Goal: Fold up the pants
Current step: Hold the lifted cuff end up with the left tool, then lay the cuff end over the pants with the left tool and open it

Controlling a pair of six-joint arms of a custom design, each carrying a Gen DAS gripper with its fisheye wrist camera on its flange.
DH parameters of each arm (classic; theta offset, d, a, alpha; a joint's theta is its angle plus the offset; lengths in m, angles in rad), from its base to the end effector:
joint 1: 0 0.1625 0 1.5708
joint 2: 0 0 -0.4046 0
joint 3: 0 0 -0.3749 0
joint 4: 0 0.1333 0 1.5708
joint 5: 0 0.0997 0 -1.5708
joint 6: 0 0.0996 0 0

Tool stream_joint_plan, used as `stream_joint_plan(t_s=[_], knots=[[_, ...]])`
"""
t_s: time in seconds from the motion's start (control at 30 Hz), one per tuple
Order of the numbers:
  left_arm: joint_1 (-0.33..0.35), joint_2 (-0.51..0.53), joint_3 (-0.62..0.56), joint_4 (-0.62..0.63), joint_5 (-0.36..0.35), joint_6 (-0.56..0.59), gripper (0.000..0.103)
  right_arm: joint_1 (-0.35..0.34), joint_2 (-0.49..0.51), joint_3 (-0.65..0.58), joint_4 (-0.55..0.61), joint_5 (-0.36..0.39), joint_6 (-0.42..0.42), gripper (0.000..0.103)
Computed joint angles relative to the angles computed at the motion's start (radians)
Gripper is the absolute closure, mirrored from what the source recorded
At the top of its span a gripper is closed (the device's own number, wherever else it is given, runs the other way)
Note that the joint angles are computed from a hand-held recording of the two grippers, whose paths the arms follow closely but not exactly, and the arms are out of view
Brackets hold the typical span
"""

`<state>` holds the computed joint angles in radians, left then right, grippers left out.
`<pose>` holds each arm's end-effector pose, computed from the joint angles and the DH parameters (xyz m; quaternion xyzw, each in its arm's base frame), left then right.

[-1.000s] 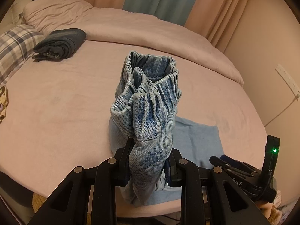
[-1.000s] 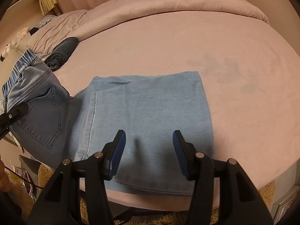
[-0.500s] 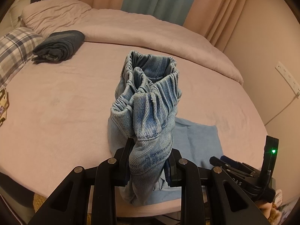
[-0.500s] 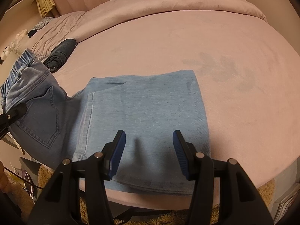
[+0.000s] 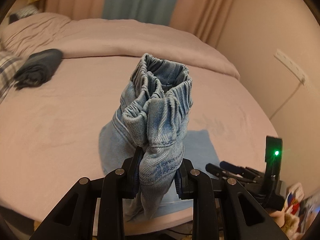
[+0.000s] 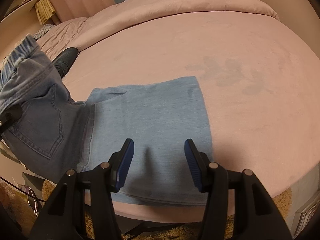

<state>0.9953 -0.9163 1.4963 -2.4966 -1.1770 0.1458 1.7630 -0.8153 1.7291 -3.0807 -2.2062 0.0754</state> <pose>-0.2289 -0.6679 0.2253 0.3094 0.9158 -0.2059 0.1523 0.1939 -0.6080 0.1498 -0.0386 -0.9119 0.3163 0.2587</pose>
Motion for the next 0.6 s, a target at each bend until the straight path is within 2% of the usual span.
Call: stream_joint_plan(t_s=[0.23,0.33,0.4,0.47,0.53,0.6], knots=[[-0.010,0.090,-0.060,0.125,-0.026,0.039,0.074,-0.022,-0.038,0.050,-0.034,0.000,0.035,0.050],[-0.021,0.108,-0.060,0.161,-0.008,0.056,0.072,-0.037,-0.058,0.073,-0.046,0.016,0.060,0.049],[-0.021,0.113,-0.068,0.181,-0.015,0.067,0.058,-0.045,-0.071,0.093,-0.064,0.025,0.071,0.045],[0.003,0.115,-0.105,0.230,-0.136,0.055,0.020,-0.051,-0.086,0.110,-0.082,0.034,0.079,0.043],[0.031,0.112,-0.142,0.275,-0.294,0.027,0.013,-0.054,-0.095,0.120,-0.095,0.033,0.086,0.043],[0.041,0.104,-0.146,0.266,-0.348,0.035,0.013,-0.055,-0.102,0.128,-0.106,0.031,0.090,0.043]])
